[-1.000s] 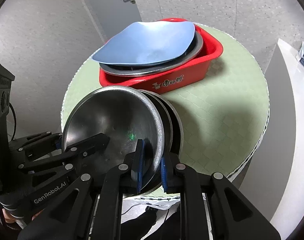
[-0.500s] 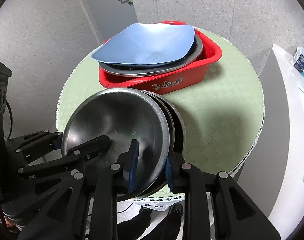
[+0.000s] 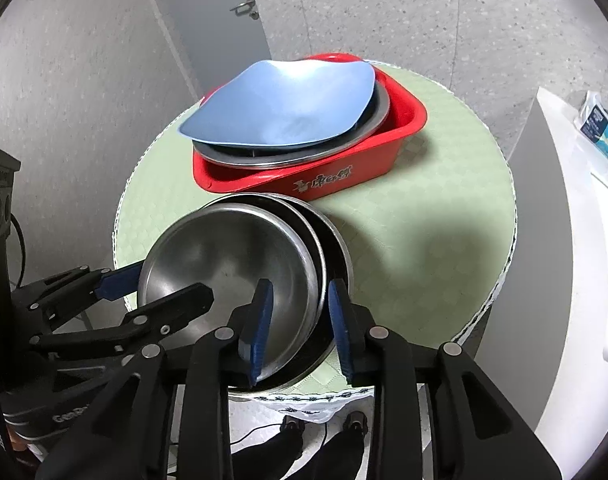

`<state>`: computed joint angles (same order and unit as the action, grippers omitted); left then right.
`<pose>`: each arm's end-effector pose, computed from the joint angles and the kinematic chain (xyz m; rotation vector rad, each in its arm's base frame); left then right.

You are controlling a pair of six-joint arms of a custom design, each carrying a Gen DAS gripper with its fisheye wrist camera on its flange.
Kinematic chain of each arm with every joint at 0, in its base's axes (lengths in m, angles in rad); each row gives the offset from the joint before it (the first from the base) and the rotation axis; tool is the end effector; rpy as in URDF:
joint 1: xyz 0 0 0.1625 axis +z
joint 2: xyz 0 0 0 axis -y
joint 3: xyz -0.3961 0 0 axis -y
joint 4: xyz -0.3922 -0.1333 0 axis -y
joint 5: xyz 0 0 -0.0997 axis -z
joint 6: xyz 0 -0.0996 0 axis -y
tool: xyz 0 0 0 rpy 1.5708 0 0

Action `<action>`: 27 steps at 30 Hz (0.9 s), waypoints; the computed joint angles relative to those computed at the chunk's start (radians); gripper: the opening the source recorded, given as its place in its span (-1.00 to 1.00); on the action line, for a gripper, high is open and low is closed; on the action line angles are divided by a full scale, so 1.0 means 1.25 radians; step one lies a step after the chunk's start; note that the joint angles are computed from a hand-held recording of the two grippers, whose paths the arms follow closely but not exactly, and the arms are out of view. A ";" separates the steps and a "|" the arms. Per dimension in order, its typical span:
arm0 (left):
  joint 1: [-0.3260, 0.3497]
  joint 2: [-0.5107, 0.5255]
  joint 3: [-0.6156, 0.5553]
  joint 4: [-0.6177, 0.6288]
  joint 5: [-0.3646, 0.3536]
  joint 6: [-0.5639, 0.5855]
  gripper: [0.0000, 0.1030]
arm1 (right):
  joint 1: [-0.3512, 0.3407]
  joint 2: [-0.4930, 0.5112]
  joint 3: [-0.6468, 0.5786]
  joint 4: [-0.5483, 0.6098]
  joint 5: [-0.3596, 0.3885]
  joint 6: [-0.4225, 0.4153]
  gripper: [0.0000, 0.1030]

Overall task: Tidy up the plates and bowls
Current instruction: 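Lower the held bowl onto the other steel bowls, nesting them together, then lift the nested steel bowl stack with both grippers toward the red basin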

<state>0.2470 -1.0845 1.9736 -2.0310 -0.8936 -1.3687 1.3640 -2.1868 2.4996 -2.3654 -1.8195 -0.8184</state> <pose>-0.4279 -0.3097 0.0961 0.1348 2.4899 -0.7330 0.0495 -0.2938 0.3258 0.7239 -2.5647 0.4070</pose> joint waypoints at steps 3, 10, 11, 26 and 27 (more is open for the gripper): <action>-0.017 -0.022 0.010 0.028 0.028 -0.036 0.53 | -0.016 -0.012 -0.006 0.011 0.023 0.001 -0.24; -0.029 -0.056 0.031 0.118 0.038 -0.168 0.62 | -0.062 -0.040 -0.010 0.016 0.086 0.011 0.18; -0.031 -0.056 0.030 0.132 0.038 -0.186 0.64 | -0.069 -0.038 -0.011 0.013 0.090 0.016 0.22; 0.000 -0.008 0.046 0.063 -0.004 -0.221 0.74 | -0.220 0.003 -0.008 0.103 0.174 0.099 0.27; 0.003 -0.001 0.046 0.049 -0.006 -0.213 0.74 | -0.218 0.004 -0.004 0.103 0.174 0.104 0.27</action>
